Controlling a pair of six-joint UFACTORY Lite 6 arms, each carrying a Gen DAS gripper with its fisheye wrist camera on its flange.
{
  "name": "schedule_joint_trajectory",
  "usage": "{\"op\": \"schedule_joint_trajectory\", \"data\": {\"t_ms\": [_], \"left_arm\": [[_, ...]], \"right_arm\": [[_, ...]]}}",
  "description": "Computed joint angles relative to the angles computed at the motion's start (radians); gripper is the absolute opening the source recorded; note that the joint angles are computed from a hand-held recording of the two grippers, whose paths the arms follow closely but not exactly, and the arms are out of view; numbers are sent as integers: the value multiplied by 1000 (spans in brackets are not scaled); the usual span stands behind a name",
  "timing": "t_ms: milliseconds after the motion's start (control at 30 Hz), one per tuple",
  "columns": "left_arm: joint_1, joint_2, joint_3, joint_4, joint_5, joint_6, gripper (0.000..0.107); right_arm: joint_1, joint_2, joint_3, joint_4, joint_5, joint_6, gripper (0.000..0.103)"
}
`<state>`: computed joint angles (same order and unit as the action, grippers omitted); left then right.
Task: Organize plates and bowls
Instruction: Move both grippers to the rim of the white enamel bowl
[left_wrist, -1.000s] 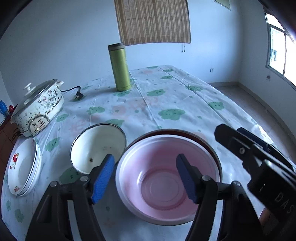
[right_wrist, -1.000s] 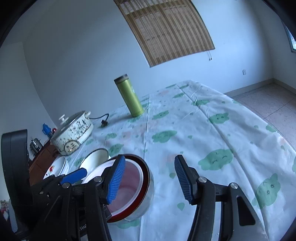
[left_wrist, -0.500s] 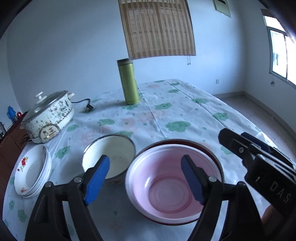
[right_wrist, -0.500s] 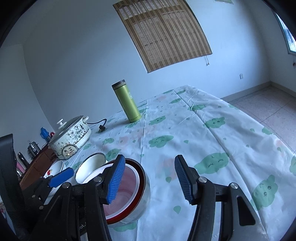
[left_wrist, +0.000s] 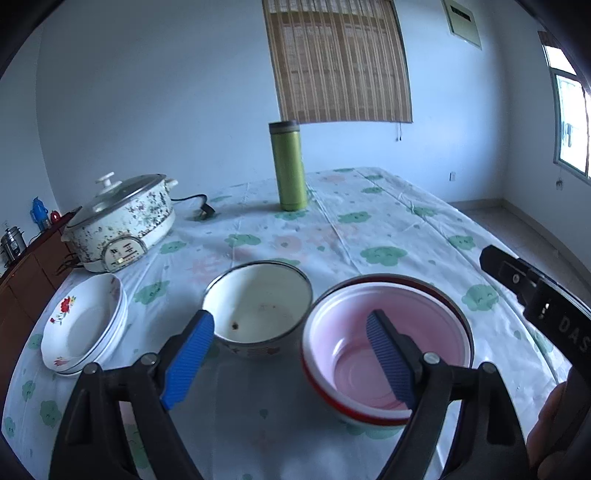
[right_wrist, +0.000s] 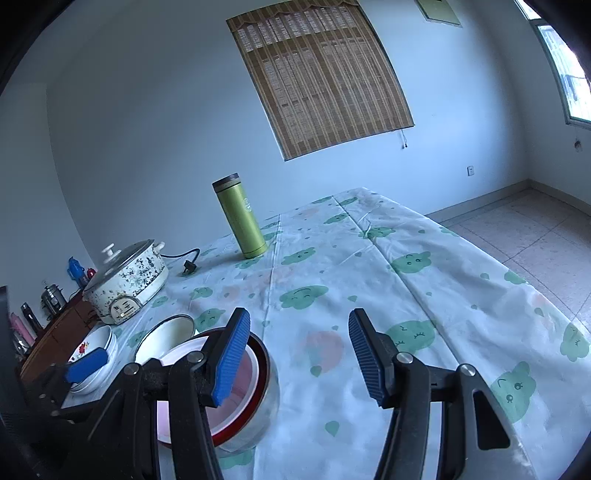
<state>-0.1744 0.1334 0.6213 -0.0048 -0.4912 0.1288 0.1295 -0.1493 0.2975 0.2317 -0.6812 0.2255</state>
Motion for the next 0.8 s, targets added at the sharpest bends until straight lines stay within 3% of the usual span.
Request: {"op": "schedule_joint_trajectory", "data": {"t_ms": [333, 600, 800], "left_arm": [[127, -60, -58, 221, 0, -158, 87], [326, -14, 8, 459, 8, -365, 87], [377, 53, 62, 457, 19, -358, 87]], "right_arm": [[79, -4, -15, 242, -72, -214, 58], [88, -39, -41, 297, -78, -245, 58], [146, -56, -45, 356, -81, -297, 58]]}}
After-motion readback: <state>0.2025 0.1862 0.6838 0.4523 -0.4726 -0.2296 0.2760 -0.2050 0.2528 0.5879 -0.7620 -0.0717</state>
